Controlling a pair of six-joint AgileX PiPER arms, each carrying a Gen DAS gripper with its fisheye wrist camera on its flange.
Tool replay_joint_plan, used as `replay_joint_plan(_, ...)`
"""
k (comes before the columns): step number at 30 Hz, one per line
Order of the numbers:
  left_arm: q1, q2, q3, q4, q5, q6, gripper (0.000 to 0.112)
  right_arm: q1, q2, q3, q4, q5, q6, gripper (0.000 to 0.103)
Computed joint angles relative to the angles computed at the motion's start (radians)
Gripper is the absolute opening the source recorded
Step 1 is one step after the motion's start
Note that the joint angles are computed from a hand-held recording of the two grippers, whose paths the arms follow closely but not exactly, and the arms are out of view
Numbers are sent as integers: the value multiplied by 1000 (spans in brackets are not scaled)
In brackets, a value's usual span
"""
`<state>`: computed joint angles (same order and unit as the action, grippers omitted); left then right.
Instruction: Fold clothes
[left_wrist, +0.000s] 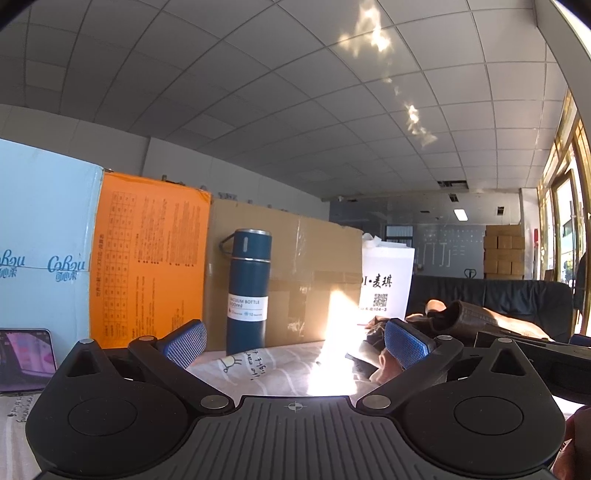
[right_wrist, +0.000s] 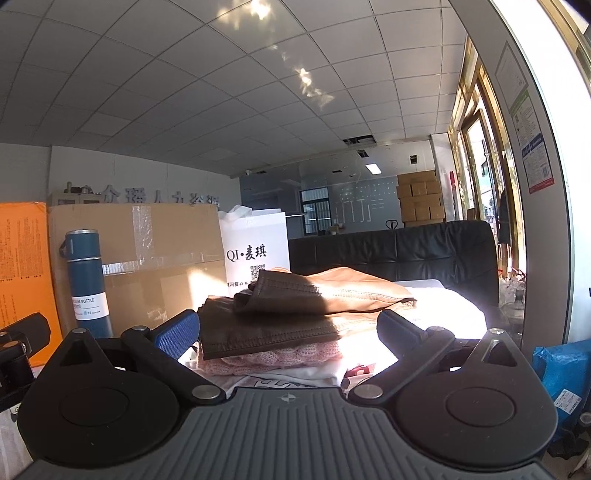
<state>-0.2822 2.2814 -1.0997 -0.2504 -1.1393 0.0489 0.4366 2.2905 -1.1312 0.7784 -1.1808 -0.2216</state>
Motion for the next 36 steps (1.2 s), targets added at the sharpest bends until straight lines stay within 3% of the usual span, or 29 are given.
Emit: replay_joint_plan(36,1,-4,-1,-23,26,-4,103,-15,2,8,-53,15,42,103)
